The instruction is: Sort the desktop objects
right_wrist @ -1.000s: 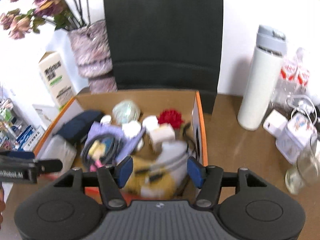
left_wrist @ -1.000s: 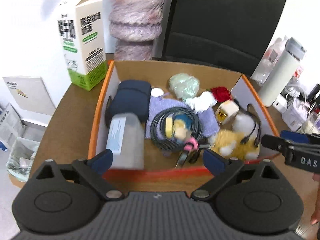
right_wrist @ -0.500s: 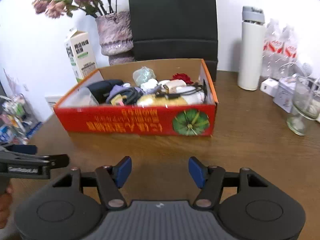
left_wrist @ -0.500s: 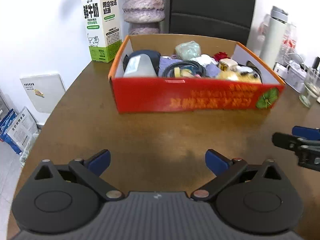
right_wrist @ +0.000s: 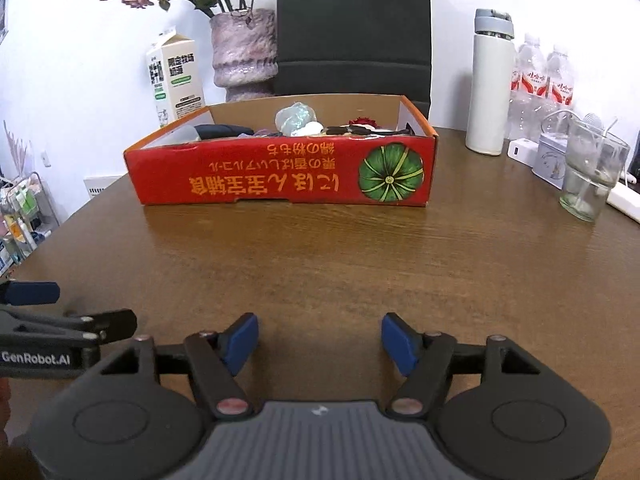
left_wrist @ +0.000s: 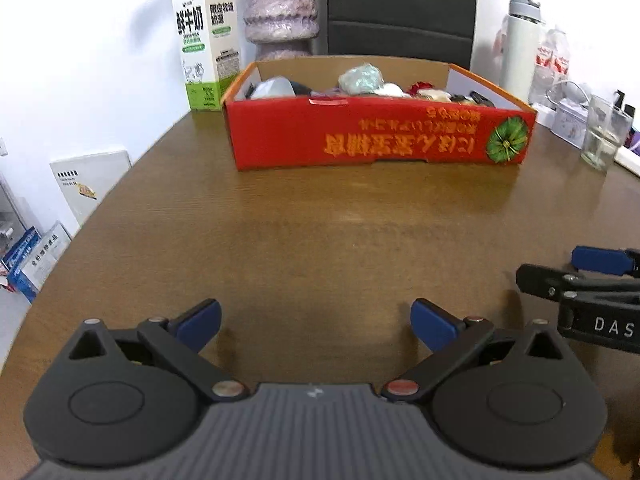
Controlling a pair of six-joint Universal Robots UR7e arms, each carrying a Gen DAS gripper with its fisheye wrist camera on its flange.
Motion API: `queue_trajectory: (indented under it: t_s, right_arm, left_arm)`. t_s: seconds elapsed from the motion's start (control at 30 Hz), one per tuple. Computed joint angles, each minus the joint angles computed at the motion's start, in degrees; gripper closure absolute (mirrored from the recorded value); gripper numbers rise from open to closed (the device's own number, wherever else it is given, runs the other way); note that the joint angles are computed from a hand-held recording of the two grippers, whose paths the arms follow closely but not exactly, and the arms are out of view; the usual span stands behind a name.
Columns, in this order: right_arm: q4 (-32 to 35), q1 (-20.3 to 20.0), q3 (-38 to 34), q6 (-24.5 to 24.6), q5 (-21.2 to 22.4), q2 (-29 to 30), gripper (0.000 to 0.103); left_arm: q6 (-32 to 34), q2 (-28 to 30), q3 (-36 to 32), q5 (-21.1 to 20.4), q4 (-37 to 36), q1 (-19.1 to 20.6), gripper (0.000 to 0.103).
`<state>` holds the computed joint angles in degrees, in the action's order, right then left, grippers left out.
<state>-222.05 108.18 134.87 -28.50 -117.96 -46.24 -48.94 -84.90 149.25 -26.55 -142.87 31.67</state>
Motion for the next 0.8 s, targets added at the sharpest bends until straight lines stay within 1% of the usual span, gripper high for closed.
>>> queue_trajectory:
  t_s: [0.07, 0.13, 0.2, 0.23, 0.3, 0.33, 0.43, 0.53, 0.63, 0.8]
  right_arm:
    - [-1.5, 0.0, 1.0, -0.7, 0.0, 0.2, 0.03]
    - [-3.4, 0.4, 1.7, -1.9, -1.0, 1.0, 0.022]
    - [-4.9, 0.5, 2.9, -2.5, -0.6, 1.3, 0.011]
    - [-4.9, 0.5, 3.3, -2.6, -0.5, 1.2, 0.009]
    - [-4.8, 0.8, 4.1, -2.3, -0.9, 1.0, 0.002]
    - [-5.0, 1.1, 4.3, -1.9, -1.4, 1.2, 0.001]
    - [-5.9, 1.9, 4.9, -0.6, -2.7, 1.6, 0.0]
    - [-6.9, 2.4, 5.2, 0.1, -3.7, 2.1, 0.0]
    - [-7.6, 2.8, 5.6, 0.6, -4.2, 2.3, 0.0]
    - [-7.4, 2.5, 5.7, 0.1, -3.9, 2.1, 0.0]
  left_arm:
    - [-0.8, -0.4, 1.1, 0.0, -0.4, -0.7, 0.0]
    - [-1.8, -0.8, 2.0, 0.5, -0.4, -1.5, 0.0]
    - [-2.0, -1.0, 3.3, 1.2, -1.8, -2.2, 0.0]
    - [-2.5, -1.1, 3.8, 1.5, -2.0, -2.6, 0.0]
    - [-4.4, -1.9, 4.2, 1.8, -0.1, -3.3, 0.0]
    - [-5.5, -2.3, 4.3, 1.9, 0.9, -3.7, 0.0]
    - [-8.8, -3.5, 4.7, 2.2, 4.7, -5.0, 0.0]
    - [-9.7, -4.7, 5.5, 1.6, 6.2, -6.3, 0.0]
    - [-7.9, -5.7, 6.5, 0.8, 4.8, -6.9, 0.0]
    - [-7.6, -5.1, 6.4, 0.6, 3.7, -6.7, 0.0]
